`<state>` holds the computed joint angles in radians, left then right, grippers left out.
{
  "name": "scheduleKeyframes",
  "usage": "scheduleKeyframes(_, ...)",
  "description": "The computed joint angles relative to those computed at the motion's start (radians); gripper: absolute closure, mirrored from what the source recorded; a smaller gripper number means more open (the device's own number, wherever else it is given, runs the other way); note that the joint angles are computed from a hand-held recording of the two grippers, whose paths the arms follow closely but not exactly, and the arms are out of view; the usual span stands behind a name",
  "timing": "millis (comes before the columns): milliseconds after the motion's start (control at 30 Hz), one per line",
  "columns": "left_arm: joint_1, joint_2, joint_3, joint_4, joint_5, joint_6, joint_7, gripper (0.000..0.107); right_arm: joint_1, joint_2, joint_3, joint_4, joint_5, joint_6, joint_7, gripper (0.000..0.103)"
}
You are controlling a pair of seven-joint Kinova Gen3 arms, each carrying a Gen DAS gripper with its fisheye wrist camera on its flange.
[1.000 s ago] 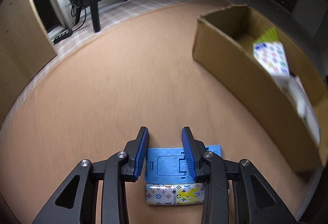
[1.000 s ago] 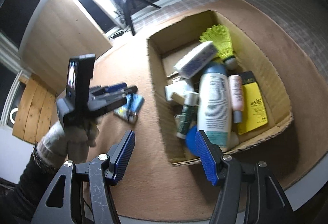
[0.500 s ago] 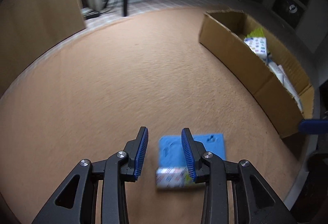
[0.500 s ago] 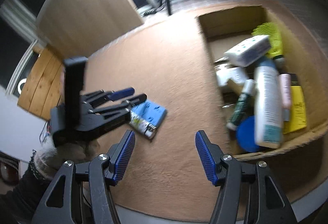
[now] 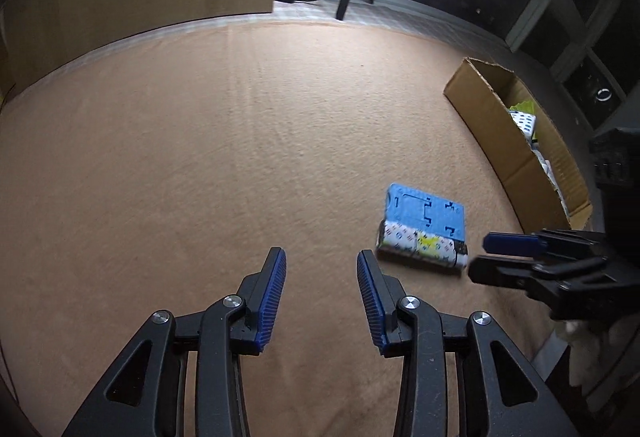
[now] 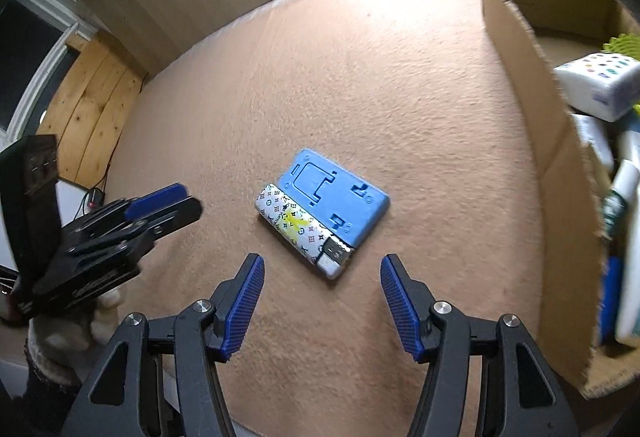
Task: Organize objects
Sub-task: 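Move both open tools down toward the blue phone stand and patterned lighter, then close the left tool on the patterned lighter while the right tool grips the blue phone stand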
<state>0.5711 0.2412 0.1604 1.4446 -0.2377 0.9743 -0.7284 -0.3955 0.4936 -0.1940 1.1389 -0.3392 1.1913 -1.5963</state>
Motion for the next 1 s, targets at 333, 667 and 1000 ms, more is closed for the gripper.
scheduleKeyframes(333,-0.016,-0.032,0.008,0.051,0.014,-0.025,0.025,0.067,-0.040,0.056,-0.014,-0.072,0.005,0.036,-0.003,0.056)
scheduleKeyframes(667,-0.028,-0.046,0.007,0.084,0.015,-0.027,0.077,0.067,-0.040,0.126,-0.053,-0.140,-0.090,0.065,0.037,0.056)
scheduleKeyframes(1000,-0.035,0.038,-0.002,0.004,0.061,-0.043,0.086,0.045,-0.070,0.075,0.029,-0.173,0.075,0.073,0.048,0.054)
